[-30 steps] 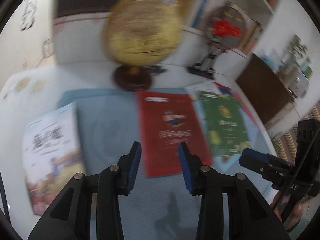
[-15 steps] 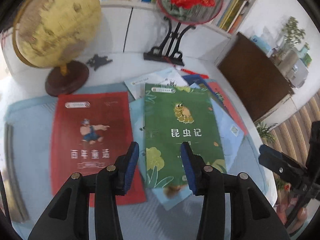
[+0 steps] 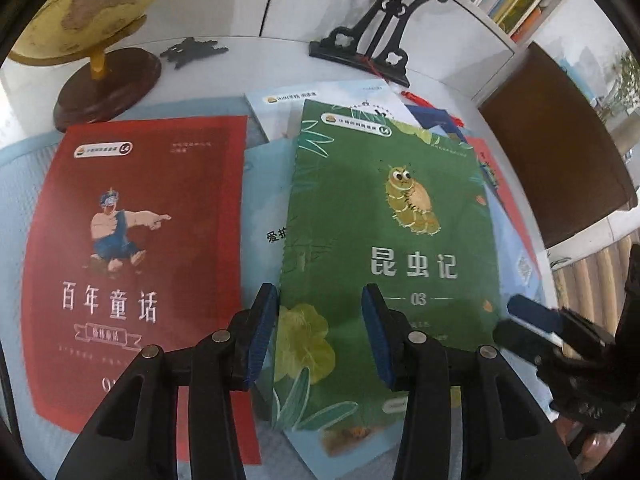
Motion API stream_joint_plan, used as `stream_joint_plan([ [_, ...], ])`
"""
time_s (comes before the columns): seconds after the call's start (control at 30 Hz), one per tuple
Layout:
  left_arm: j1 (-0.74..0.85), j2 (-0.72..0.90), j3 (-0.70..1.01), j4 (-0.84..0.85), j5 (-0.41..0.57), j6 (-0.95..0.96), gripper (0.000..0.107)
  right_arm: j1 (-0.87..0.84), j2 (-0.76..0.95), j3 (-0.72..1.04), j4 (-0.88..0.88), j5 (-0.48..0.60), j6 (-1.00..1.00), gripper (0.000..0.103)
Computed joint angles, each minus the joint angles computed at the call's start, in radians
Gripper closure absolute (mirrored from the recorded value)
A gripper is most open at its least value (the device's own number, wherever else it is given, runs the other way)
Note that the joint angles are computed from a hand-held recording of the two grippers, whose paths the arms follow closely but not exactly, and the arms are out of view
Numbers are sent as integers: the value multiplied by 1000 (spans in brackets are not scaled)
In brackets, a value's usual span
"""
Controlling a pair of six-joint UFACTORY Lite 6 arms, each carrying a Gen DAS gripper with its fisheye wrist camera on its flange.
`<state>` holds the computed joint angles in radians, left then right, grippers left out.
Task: Organize books
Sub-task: 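Move both grippers to the green insect-cover book on the pile, then grasp the green insect-cover book edge with both grippers and lift it upright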
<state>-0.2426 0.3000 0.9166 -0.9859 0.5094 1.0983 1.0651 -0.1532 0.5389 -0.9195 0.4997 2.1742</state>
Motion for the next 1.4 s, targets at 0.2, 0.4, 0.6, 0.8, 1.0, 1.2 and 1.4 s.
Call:
stream_joint_plan([
  [0.2, 4, 10, 7, -50, -11, 41, 64, -58, 66, 29, -127, -40, 40, 63],
  [0.4, -50, -35, -48, -63, -102, 20, 63, -54, 30, -15, -172, -62, 96, 68],
  [0.6, -73, -195, -214, -48, 5, 7, 63, 96, -113, -90, 60, 115, -38, 68],
  [0.8, -71, -459, -497, -92, 142, 38, 63, 484, -349, -233, 260, 329, 115, 68],
  [1.0, -115, -699, -676, 18, 97, -126, 63, 827, -339, -297, 304, 358, 514, 68],
  [1.2, -186, -728, -705, -11, 43, -152, 63, 905, -224, -251, 264, 332, 628, 71],
  [1.4, -176, -833, -719, -13, 137, -192, 71, 933, -133, -200, 263, 334, 653, 72],
])
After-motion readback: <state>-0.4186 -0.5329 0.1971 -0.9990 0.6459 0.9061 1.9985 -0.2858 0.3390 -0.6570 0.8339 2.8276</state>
